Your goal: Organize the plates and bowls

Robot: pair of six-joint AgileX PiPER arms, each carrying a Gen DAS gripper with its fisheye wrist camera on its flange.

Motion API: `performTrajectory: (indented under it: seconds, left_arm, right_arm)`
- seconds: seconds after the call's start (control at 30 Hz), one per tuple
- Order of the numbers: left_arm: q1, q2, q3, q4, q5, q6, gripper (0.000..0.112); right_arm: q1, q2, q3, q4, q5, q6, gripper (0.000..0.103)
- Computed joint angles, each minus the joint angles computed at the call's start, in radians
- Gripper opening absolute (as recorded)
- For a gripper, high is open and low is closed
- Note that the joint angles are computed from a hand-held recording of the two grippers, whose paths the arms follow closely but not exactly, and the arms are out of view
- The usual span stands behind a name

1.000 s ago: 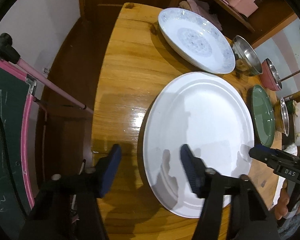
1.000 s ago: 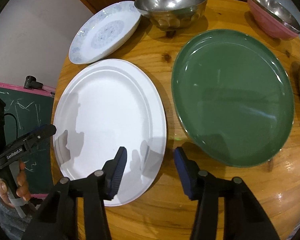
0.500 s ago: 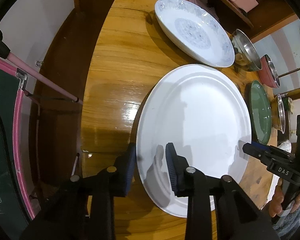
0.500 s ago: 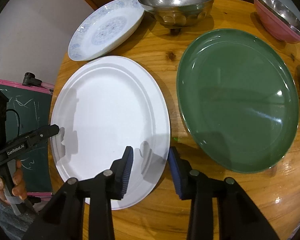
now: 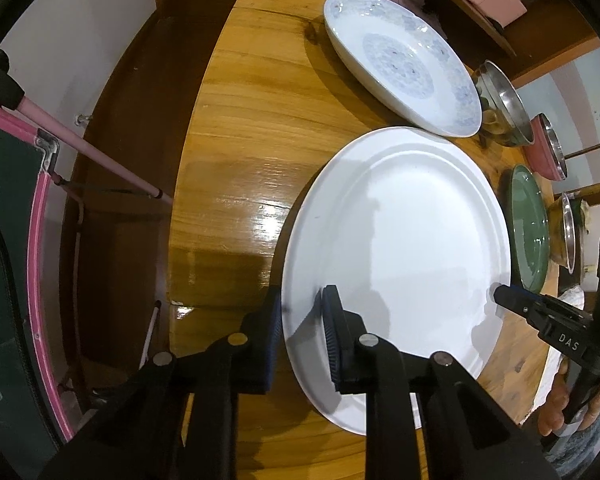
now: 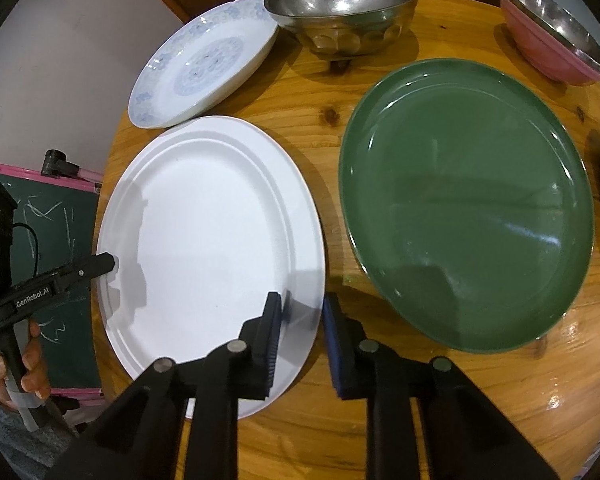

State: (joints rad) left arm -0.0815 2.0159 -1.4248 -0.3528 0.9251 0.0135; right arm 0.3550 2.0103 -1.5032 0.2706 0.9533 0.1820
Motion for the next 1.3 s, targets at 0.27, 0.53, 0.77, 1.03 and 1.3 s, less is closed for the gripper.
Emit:
performTrajectory:
  seconds: [0.27, 0.53, 0.77, 1.03, 1.3]
  left_arm:
    - [-0.025, -0.058, 0.029, 0.029, -0.007, -0.047, 0.017]
    - [-0.055, -0.197, 0.128, 0.033, 0.001, -0.082, 0.017]
    - [-0.149, -0.363, 0.221, 0.063, 0.014, -0.16, 0.017]
    - [-0.313, -0.498, 0.311, 0.098, 0.012, -0.297, 0.017]
    - [-0.453, -0.562, 0.45, 0.12, -0.05, -0.419, 0.017]
  right_arm:
    - [0.001, -0.023, 0.023, 0.001, -0.005, -0.002, 0.02]
    - [0.003, -0.113, 0.088, 0.005, 0.0, -0.009, 0.02]
    - [0.001, -0.296, 0.24, -0.016, -0.005, -0.006, 0.02]
    - [0.012, -0.523, 0.441, -0.092, -0.009, 0.061, 0.02]
    - [0.023, -0.692, 0.637, -0.131, -0.022, 0.104, 0.02]
